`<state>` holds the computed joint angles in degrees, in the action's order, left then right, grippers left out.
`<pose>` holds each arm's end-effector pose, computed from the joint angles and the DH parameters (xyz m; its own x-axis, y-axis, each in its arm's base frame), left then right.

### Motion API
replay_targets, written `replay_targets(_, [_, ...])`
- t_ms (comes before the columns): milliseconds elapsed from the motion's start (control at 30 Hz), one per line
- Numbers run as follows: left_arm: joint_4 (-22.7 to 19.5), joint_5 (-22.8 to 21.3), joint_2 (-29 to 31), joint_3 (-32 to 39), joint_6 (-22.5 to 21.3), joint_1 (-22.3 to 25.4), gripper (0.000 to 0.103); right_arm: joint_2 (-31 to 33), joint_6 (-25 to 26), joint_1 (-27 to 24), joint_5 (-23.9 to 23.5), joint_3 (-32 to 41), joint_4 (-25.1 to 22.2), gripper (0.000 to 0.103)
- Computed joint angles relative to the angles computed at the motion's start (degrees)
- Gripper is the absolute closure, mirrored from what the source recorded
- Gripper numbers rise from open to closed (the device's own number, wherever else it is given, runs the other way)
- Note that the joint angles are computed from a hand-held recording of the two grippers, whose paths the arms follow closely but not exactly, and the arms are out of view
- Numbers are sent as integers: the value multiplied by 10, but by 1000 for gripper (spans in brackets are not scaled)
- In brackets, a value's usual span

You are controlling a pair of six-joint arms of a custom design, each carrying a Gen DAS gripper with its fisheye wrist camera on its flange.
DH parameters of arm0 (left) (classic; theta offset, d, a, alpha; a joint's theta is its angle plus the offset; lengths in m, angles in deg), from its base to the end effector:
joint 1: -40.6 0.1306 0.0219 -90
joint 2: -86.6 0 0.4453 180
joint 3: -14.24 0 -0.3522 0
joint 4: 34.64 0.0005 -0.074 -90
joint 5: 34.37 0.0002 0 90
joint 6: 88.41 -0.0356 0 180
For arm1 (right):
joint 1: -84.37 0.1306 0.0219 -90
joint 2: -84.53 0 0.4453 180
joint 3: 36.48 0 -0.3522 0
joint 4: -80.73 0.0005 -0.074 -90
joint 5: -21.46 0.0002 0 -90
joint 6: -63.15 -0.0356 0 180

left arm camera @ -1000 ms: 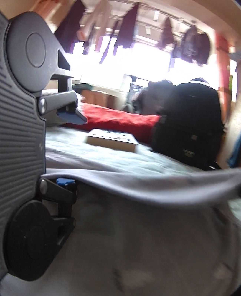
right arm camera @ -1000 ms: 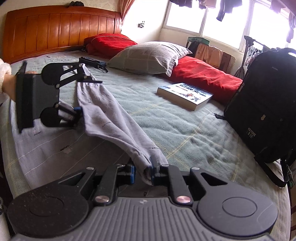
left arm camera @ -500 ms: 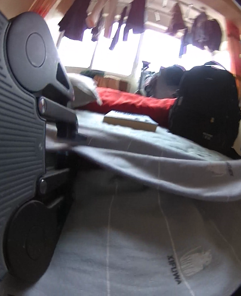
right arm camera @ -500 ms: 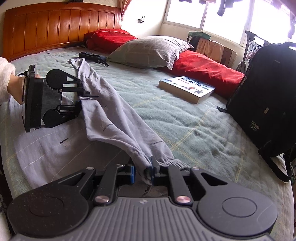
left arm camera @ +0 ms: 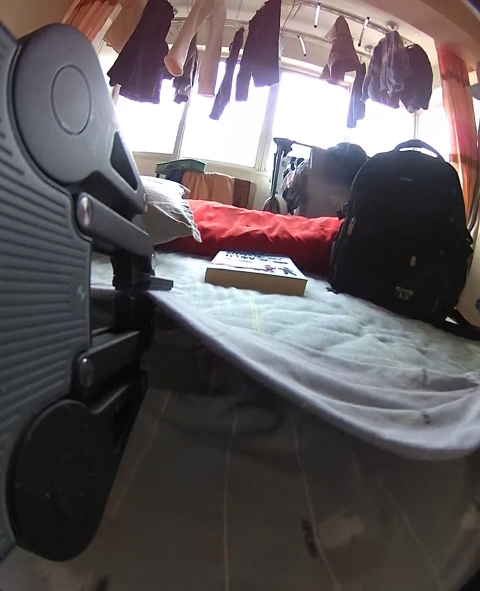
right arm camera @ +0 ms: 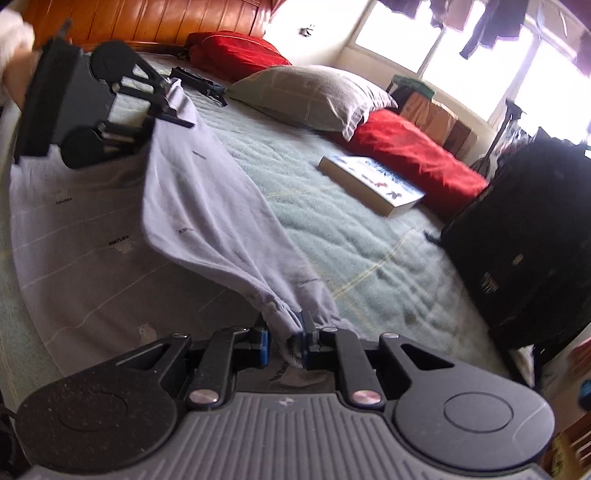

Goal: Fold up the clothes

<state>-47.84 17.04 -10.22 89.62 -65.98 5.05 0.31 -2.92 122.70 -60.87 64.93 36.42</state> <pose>0.3486 -0.2224 0.4883 -0.1291 0.9803 -0.1496 0.2621 0.1792 0.9482 0.3974 0.3075 0.5397 -0.2320 -0.6958 -0.6797 -0.6860 0.6125 -0.3929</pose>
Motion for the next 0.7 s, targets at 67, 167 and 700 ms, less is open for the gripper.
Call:
replay_targets(67, [-10,-13,-10,4,-8,-14,103,-7,7,0,8,-8,13,86])
replay_targets(167, [-27,-24,-19,20,-13,-36,103,-14,11,-3,6,-17,22,86])
replay_targets(700, [-127,-49,-40,-9,61,-123,103,-52,93,-11,22,-86,34,86])
